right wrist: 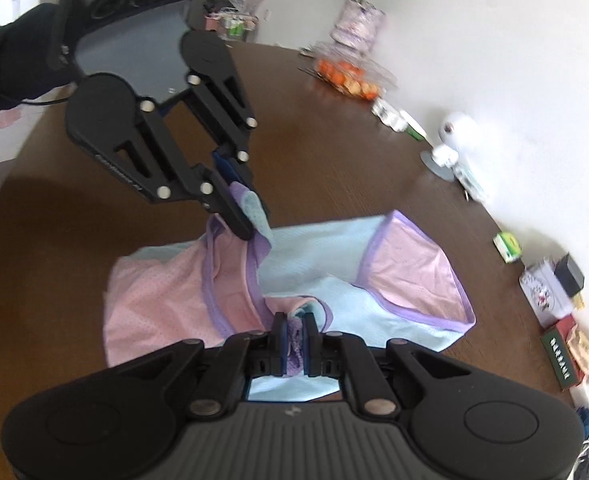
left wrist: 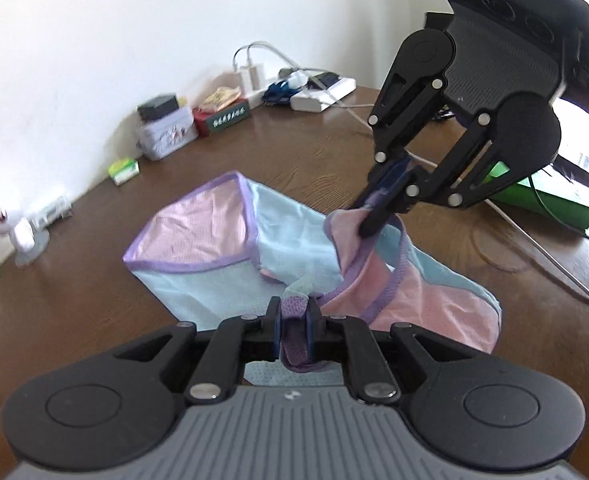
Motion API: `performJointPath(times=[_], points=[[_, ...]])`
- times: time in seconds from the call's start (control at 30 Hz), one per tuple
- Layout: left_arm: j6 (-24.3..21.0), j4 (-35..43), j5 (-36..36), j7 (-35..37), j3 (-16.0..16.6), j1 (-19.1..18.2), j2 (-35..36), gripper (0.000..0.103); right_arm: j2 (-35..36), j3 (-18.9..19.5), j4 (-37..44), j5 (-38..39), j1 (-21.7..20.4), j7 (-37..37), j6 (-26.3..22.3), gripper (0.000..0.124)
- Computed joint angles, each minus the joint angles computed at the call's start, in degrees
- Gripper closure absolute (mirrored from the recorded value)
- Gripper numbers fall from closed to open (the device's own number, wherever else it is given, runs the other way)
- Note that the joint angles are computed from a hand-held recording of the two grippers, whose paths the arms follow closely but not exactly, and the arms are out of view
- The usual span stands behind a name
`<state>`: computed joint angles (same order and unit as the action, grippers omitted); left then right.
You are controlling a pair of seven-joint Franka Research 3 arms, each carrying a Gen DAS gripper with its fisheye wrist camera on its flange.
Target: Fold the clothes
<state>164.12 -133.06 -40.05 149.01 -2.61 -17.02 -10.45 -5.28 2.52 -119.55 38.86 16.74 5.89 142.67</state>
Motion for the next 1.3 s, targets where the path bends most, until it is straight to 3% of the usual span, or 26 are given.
performJointPath(times=[0.03, 0.07, 0.13, 0.23, 0.33, 0.4, 0.5, 0.53, 0.67, 0.8, 0.9, 0.97, 1.07, 1.1, 1.17, 1.2, 1.3], points=[[1.94, 0.12, -0.02, -1.36, -0.31, 0.28, 1.04, 0.062, 2.09, 0.4, 0.49, 1.88, 0.43, -0.07, 3.62, 0.11], [4.14, 0.0, 0.18, -2.82, -0.71, 0.59, 1.83, 0.027, 3.41, 0.58, 0.99, 3.58, 0.52, 0.35, 5.35, 0.1], [8.57, -1.88, 3.47, -8.54, -1.95, 2.04, 1.2, 0.002, 5.68, 0.76, 2.69, 6.11, 0.19, 1.67, 6.49, 0.038], [3.14, -3.91, 0.87, -11.49, 2.2, 0.43, -4.08, 0.002, 3.48, 0.67, 1.42, 9.06, -0.9, 2.21, 5.32, 0.034], [-2.62, -8.37, -10.35, -9.19, 8.5, -4.54, -11.37, 0.002, -2.43, -0.48, -2.69, 10.4, -1.32, 2.92, 3.11, 0.034], [-5.21, -11.17, -13.79, -9.91, 9.08, -5.16, -14.27, 0.005, -5.85, -1.92, -5.7, 14.14, -1.03, 4.47, 0.2, 0.034], [-4.82, -14.75, -12.92, -14.08, 6.05, -4.08, -16.25, 0.03, -8.94, -1.86, -11.02, 13.14, -1.14, 14.34, -1.73, 0.038], [-3.84, -15.64, -11.31, -15.99, 4.79, -3.76, -16.43, 0.036, -9.92, -1.37, -13.07, 12.73, -0.83, 16.03, -0.2, 0.044], [-2.02, -17.14, -6.28, -20.77, 3.96, -4.98, -16.36, 0.038, -13.75, -1.06, -20.31, 14.88, 1.87, 20.37, 6.74, 0.065], [3.65, -18.5, -9.44, -13.64, 9.94, -13.1, -17.04, 0.038, -15.45, -2.68, -23.48, 19.22, 4.21, 20.55, 10.03, 0.071], [2.45, -17.72, -9.76, -9.9, 13.52, -16.1, -16.77, 0.042, -15.24, -3.82, -24.13, 21.66, 5.31, 19.53, 10.08, 0.077], [-1.26, -16.27, -8.55, -10.91, 13.13, -14.36, -15.3, 0.055, -14.63, -3.54, -24.17, 22.52, 5.81, 18.58, 11.27, 0.083], [-2.07, -16.73, -3.37, -17.03, 7.77, -8.6, -15.42, 0.073, -14.77, -3.05, -24.5, 22.71, 6.09, 18.73, 12.57, 0.085], [-1.95, -17.67, -1.93, -18.84, 6.75, -7.46, -16.88, 0.078, -15.35, -3.05, -24.89, 23.03, 6.29, 18.49, 13.05, 0.09], [-0.15, -20.45, -0.22, -22.04, 5.95, -6.73, -21.03, 0.103, -17.39, -2.98, -26.24, 22.8, 6.33, 18.91, 14.19, 0.109], [1.96, -22.38, 0.16, -24.91, 4.95, -6.07, -23.5, 0.103, -18.51, -3.14, -26.98, 22.72, 6.39, 19.14, 14.7, 0.121], [3.49, -26.9, 1.62, -30.63, 3.38, -4.98, -29.8, 0.103, -22.33, -4.39, -29.42, 22.06, 6.22, 21.76, 14.0, 0.123]])
